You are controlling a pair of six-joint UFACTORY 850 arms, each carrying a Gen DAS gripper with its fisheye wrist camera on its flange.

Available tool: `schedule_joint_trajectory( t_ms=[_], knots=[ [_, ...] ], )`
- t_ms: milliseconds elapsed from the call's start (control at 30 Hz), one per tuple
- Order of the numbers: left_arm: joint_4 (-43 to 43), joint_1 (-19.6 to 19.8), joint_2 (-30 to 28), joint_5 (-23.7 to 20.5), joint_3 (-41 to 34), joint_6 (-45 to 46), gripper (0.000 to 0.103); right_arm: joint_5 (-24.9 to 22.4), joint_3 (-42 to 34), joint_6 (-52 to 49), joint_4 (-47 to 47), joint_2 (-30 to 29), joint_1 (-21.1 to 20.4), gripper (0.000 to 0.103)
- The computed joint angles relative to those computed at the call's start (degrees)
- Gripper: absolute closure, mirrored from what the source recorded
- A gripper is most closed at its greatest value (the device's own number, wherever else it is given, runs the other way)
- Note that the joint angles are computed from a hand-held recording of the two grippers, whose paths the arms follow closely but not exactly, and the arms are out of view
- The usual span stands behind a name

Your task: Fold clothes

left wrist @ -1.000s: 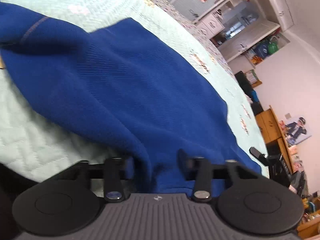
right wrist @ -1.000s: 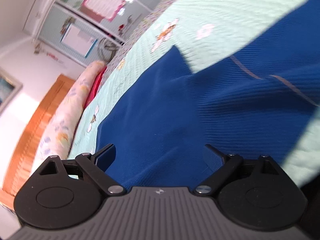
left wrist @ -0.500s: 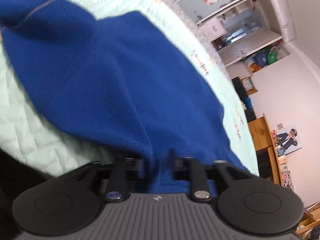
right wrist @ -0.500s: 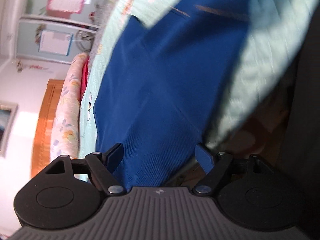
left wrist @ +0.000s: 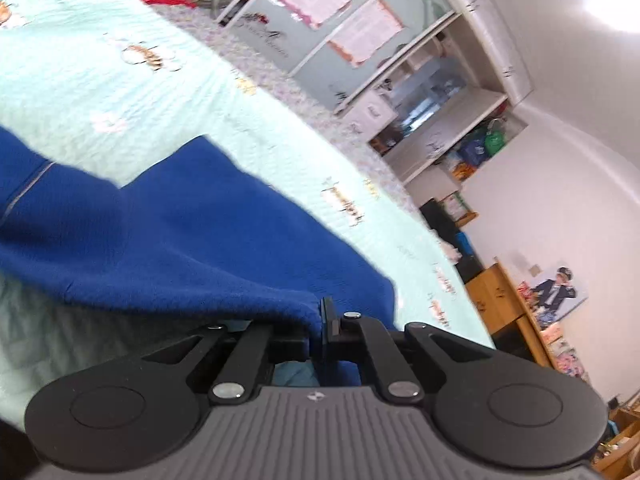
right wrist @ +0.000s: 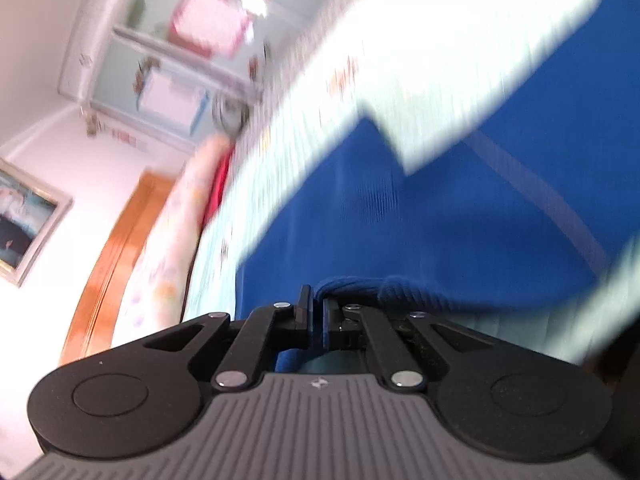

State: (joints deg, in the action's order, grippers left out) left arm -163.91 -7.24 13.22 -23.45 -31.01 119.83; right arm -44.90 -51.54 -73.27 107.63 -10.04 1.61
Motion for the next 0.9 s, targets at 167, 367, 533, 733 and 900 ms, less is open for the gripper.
schedule_joint_trajectory(
  t_ms=[167,367,533,733,900],
  knots=[
    [5.0,-1.9,-2.5,3.6,-1.2,-5.5,0.092,1.4,1.9,-4.4,5.5,1.5,0.3,0.094],
    [22.9,-0.6,-6.4,7.5,-2.5,-27.2,0.047,-5.3,-0.5,16.9,-7.9,-6.2,0.9,0.068],
    [19.7,-0.4,-7.6,6.9,-3.3,-24.3,0.038,-5.6,-1.1,17.4,-6.9,-7.9,2.1,0.054],
    [14.1,-1.4,-7.4,8.0,-3.8,-14.4,0.1,-5.1,-1.6,13.3,-6.3,-8.2,1.8,0.099],
    [15.8,-2.7,-6.2,5.5,-3.7,-8.7,0.1,-0.5,1.8,-6.3,10.1,-2.4,-0.8,0.099]
  ],
)
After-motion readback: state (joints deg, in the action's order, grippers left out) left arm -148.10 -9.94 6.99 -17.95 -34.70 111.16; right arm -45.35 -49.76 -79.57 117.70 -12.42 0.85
